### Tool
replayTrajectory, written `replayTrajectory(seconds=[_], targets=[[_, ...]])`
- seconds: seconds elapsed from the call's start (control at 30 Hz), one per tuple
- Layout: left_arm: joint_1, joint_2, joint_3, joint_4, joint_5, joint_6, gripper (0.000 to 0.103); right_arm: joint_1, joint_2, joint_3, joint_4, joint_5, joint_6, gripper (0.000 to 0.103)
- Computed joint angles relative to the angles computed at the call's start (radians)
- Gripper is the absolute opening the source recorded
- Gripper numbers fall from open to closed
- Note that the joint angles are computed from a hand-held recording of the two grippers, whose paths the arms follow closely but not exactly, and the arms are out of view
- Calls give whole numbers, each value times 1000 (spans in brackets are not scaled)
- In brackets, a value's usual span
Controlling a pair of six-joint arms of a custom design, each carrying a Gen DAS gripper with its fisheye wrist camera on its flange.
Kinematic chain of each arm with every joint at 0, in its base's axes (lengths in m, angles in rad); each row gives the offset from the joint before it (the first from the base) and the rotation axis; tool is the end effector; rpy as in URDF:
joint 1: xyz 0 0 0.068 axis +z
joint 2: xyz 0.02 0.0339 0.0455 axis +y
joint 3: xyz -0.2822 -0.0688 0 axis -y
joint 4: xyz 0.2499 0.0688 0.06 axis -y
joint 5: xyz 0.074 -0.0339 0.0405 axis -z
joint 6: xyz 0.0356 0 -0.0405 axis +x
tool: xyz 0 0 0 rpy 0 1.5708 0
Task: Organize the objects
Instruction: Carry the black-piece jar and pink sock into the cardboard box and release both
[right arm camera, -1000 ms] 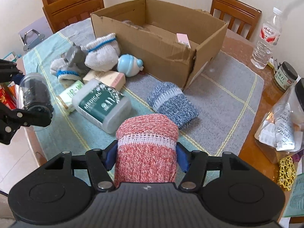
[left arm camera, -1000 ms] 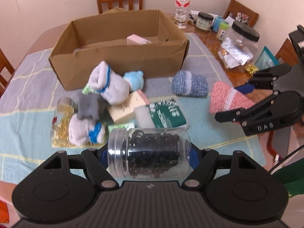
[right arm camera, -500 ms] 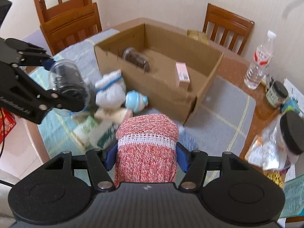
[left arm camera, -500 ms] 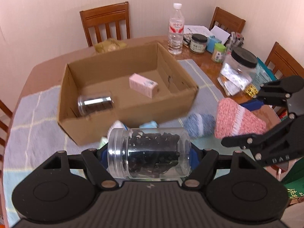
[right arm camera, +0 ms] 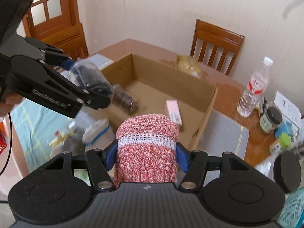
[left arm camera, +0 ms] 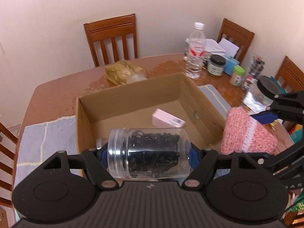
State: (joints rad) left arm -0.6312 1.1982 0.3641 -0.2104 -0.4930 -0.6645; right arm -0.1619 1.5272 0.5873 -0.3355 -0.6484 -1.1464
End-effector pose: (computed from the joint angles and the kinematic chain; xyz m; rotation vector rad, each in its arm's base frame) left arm 0.1573 -0.0941 0.1404 -0.2054 2.4302 0.0926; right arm 0.2338 -0.0164 0.1311 -1.2843 2.1319 0.4379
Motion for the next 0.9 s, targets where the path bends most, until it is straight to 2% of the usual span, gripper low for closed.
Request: replayTrajectory(seconds=[0.3,0.33,0.4,0.5,0.9], targets=[[271,78,12,165,132,221,75,181,54,58,181,58,271,69],[293,93,16,180,145,239,75,193,62,61,200,65,288,71],[327,120,23,208,169,268,75,210,62,45,263,81,331,94],[371,171,35,248,200,307,75,210,55,28,307,77,352,103],[477,392,116,363,288,410,75,140,61,-4,282,111,348,103]])
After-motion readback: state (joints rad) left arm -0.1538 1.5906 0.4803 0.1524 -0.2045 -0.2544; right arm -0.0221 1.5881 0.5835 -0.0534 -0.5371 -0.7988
